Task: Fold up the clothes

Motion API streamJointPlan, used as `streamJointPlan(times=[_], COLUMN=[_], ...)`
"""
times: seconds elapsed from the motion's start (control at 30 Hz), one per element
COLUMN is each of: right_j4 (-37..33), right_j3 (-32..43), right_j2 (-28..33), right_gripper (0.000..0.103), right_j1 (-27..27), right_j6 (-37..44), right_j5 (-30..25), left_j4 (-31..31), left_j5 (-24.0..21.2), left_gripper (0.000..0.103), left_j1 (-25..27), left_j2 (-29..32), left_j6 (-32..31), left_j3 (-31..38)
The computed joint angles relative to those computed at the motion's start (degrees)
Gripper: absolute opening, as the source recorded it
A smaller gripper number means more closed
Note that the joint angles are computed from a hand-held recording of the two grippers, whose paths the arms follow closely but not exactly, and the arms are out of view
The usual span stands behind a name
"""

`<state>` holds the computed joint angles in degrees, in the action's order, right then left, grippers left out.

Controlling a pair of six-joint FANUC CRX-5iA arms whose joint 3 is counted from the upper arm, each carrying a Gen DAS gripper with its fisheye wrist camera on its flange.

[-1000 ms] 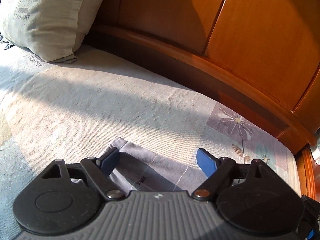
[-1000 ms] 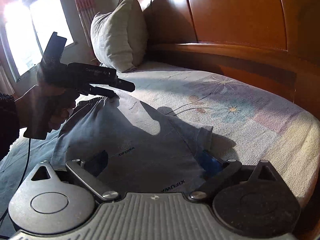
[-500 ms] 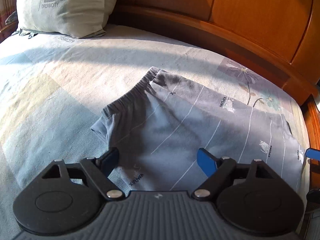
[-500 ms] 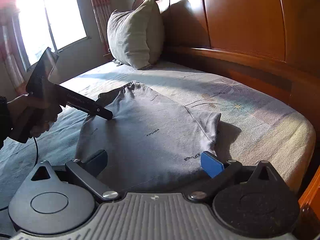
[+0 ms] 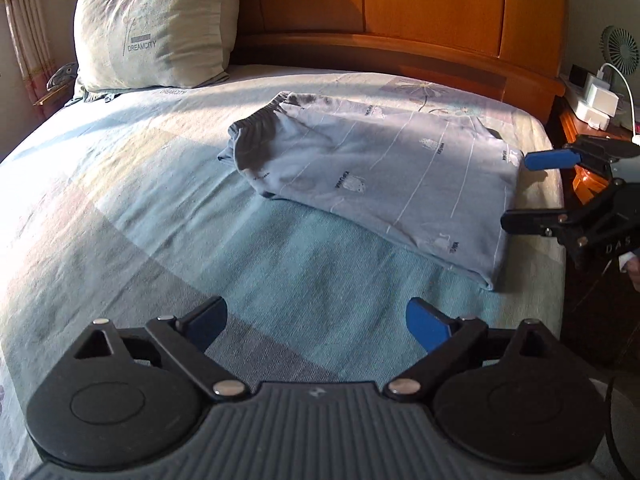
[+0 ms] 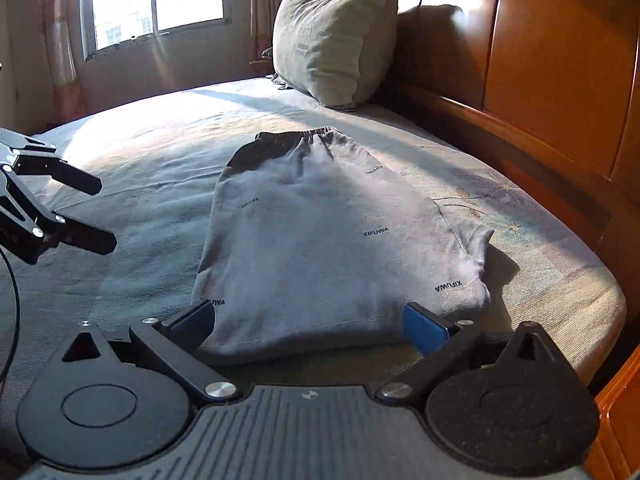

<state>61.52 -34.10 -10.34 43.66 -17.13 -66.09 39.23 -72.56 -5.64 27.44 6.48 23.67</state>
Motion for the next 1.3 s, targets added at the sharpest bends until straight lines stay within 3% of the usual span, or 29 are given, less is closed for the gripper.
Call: streamJointPlan(times=[0.1, 0.23, 0.43, 0.73, 0.97, 1.1, 1.23, 1.3], right_j4=[-1.2, -10.7, -9.1, -13.3, -14.8, -16.2, -16.9, -17.4], right_j3=[0.9, 3.1, 4.2, 8.9, 12.0, 14.4, 16.6, 17.8], right_j2=[0.7, 1.2, 0.2, 3.4, 3.2, 3.4, 4.1, 4.5], right_gripper=[0.103, 0.103, 0.103, 0.103, 0.103, 0.103, 0.103, 0.103], right_j1=[-1.6, -4.3, -2.2, -4.1, 0.3, 4.2, 8.4, 10.4], right_j6=[1.4, 2.3, -0.5, 2.2, -2.9, -3.8, -4.9, -5.4], right_j5=[-1.7, -0.9, -1.6, 5.9, -0.9, -5.5, -10.0, -12.3], left_j4=[1.2, 2.6, 5.3, 10.4, 17.7, 19.8, 14.0, 14.6], left_j5=[1.3, 3.0, 7.1, 9.9, 17.1, 12.5, 5.0, 4.4], left_gripper=[0.097, 0.097, 0.097, 0.097, 0.102, 0.102, 0.102, 0.102], left_j1=[1.7, 3.9, 5.7, 8.3, 8.8, 10.0, 11.1, 11.3], left_j2=[-3.0, -6.5, -10.7, -14.1, -18.9, -19.2, -17.6, -18.1], left_j6=[1.3, 2.6, -0.7, -1.9, -5.9, -9.4, -4.5, -3.8], left_j3=[-5.4, -11.3, -17.0, -20.8, -27.8, -28.0, -23.0, -23.8])
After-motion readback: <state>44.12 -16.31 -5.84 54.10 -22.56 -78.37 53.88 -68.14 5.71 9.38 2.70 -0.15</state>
